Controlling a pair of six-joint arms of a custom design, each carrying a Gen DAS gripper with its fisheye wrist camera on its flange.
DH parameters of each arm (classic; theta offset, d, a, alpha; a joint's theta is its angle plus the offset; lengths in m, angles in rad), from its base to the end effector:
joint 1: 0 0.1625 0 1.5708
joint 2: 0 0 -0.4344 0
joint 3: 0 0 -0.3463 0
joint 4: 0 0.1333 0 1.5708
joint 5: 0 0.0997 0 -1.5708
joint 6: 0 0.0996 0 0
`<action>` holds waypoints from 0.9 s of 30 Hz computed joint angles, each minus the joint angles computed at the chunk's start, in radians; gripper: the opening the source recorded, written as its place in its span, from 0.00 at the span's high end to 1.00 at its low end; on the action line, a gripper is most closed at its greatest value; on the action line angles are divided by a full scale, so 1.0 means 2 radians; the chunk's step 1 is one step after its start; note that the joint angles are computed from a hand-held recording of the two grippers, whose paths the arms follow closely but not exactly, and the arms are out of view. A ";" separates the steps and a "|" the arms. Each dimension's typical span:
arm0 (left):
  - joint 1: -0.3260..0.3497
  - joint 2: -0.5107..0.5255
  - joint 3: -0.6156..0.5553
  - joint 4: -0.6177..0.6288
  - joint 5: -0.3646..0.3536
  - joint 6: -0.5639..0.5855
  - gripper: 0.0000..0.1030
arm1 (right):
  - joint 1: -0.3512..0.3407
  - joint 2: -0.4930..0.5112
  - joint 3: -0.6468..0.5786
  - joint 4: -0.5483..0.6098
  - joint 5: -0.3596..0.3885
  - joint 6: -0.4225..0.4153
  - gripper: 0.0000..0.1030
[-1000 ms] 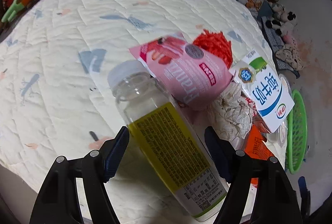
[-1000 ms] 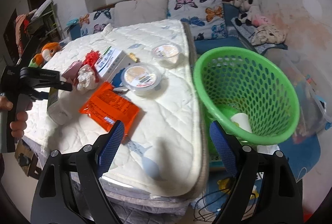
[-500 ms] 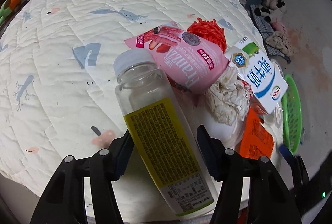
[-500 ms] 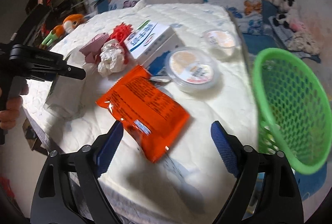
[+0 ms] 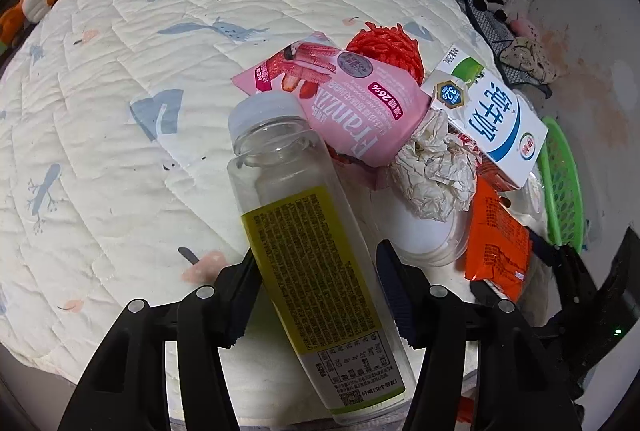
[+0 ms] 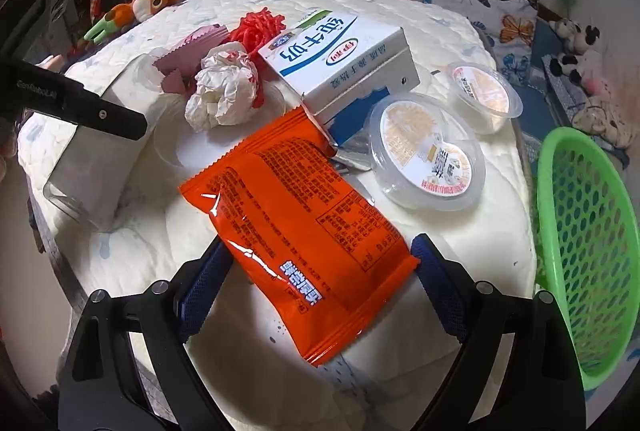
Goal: Collect trash
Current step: 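Grasp the clear yellow-label bottle with the left tool while the right tool reaches the orange packet, then grasp the orange snack packet with the right tool and carry it to the basket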
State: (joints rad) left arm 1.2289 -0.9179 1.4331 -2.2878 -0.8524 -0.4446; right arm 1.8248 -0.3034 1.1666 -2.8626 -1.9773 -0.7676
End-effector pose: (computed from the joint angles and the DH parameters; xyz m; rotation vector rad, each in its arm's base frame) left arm -0.0400 -0.7054 0.2835 -0.2222 2.4806 -0.5908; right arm 0.2840 -0.7201 -0.0127 1.1757 -2.3378 0.4135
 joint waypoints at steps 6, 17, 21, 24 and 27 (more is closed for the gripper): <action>-0.007 0.013 -0.011 0.018 0.032 0.013 0.45 | 0.000 0.010 -0.021 0.012 -0.002 -0.005 0.12; 0.011 -0.003 0.004 -0.009 -0.021 0.040 0.50 | 0.002 -0.015 0.024 -0.007 0.021 -0.004 0.36; 0.010 -0.018 0.028 -0.028 -0.032 0.049 0.50 | 0.000 -0.029 0.041 -0.009 0.043 0.016 0.39; 0.005 -0.030 0.049 -0.043 -0.035 0.055 0.52 | 0.000 -0.037 0.050 -0.008 0.056 0.032 0.42; 0.001 -0.044 0.069 -0.059 -0.044 0.067 0.55 | 0.003 -0.046 0.061 -0.016 0.063 0.035 0.43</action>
